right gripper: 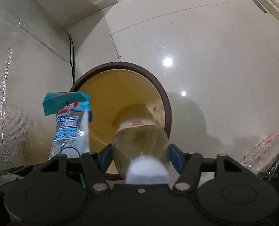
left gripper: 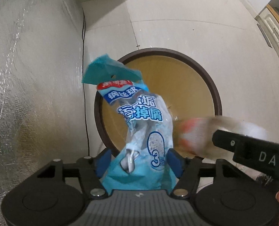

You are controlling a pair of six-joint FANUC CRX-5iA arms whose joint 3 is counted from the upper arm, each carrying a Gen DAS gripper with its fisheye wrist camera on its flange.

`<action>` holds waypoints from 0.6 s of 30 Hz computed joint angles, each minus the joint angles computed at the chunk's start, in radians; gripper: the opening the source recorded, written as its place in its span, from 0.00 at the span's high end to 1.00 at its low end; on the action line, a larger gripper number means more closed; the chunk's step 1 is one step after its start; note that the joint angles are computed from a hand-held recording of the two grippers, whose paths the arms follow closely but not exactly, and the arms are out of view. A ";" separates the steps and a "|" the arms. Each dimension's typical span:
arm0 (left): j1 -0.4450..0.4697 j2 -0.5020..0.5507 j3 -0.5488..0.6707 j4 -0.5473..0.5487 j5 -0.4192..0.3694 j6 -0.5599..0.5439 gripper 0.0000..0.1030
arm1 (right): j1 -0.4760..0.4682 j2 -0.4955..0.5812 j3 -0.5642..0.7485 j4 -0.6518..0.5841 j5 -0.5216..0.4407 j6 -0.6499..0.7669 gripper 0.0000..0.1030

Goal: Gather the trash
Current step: 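Open left tool to drop the package while right tool drops the bottle into the wastebasket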

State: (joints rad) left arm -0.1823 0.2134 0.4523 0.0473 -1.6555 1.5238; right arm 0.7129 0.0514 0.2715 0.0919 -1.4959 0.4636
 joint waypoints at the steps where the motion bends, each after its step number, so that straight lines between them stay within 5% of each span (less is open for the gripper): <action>1: -0.001 0.001 0.002 0.001 0.000 0.001 0.34 | -0.001 -0.005 -0.003 0.000 0.012 0.001 0.38; 18: 0.029 -0.025 -0.023 0.033 0.011 -0.012 0.09 | -0.010 0.001 -0.002 0.016 0.034 -0.014 0.35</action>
